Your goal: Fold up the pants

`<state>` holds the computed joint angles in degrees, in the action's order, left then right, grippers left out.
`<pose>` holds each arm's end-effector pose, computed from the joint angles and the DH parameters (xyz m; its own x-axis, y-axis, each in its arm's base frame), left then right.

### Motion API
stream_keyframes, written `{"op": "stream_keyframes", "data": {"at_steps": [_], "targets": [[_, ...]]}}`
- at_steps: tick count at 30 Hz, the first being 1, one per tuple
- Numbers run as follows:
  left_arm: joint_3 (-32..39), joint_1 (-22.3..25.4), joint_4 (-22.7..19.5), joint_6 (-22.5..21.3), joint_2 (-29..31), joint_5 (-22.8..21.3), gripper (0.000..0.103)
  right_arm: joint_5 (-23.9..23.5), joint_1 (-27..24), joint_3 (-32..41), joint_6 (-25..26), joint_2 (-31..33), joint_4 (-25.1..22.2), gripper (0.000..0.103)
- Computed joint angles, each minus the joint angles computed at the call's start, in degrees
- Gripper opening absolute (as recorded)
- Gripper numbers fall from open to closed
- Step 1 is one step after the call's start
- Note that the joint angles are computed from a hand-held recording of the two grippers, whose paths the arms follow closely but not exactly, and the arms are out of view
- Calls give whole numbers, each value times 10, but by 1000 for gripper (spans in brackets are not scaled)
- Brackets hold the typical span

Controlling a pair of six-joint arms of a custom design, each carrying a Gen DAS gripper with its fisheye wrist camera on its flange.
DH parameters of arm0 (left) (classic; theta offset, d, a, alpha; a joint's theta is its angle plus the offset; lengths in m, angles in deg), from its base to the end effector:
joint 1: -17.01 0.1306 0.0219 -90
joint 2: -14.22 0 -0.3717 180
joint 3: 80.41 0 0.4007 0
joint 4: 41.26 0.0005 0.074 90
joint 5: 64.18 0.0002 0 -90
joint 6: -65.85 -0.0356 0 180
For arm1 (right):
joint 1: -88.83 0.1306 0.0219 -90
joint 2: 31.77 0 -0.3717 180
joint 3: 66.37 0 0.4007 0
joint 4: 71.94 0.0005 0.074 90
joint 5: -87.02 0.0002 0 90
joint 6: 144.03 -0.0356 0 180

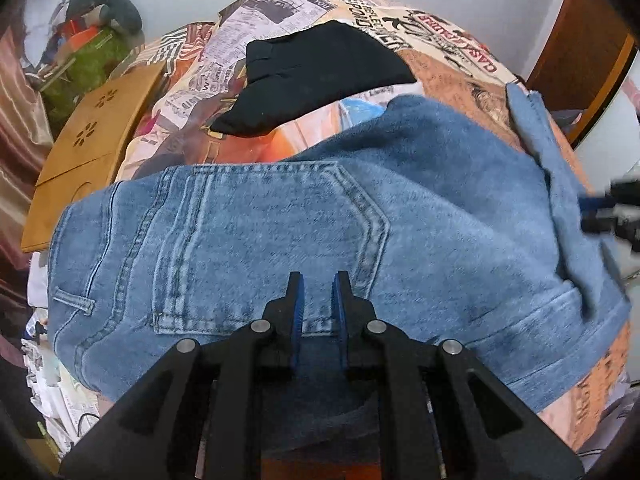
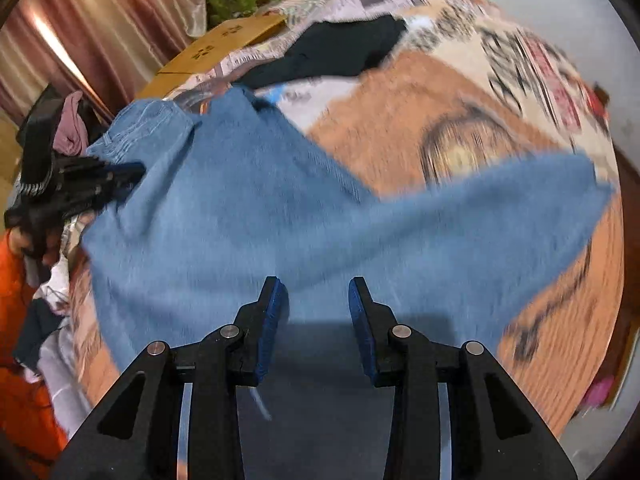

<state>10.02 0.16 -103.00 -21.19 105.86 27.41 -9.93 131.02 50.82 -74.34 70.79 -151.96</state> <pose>0.4616 -0.1414 0.3960 -0.8668 0.2086 -0.4529 0.2574 0.9651 -0.0482 0.3944 0.3627 0.4951 -0.8761 -0.3291 -0.3524 -0.4264 0.8699 0.2477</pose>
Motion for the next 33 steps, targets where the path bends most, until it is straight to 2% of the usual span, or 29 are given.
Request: {"op": "stream_keyframes", "data": {"at_steps": [4,7,8,9,11,12,13,19,23,29,31,33], "targets": [[32,-4,2,15,7,3,13,21,-1,-51,-39,-50,39,32],[66,-16,6,11,19,-8,16,78,-9,-57,-51,-69,43,32],[76,-21,7,9,23,-11,18,92,-18,-59,-56,-75,46,35],[85,-25,10,6,28,-15,20,104,-26,-58,-63,-75,46,45],[101,-33,19,5,38,-22,34,129,-43,-49,-71,-70,46,58],[109,-37,25,5,46,-24,38,139,-54,-47,-70,-68,52,58],[116,-39,29,6,55,-28,42,142,-62,-39,-70,-60,53,58],[166,-47,14,0,115,-31,42,160,-110,35,-61,20,40,59],[173,-43,17,0,130,-23,42,152,-130,77,-59,70,32,59],[174,-31,26,6,140,-6,42,123,-163,136,-90,150,12,59],[175,-28,28,8,141,-1,42,106,-170,131,-97,162,19,59],[173,-27,32,10,141,4,42,120,-167,99,-79,149,58,61]]}}
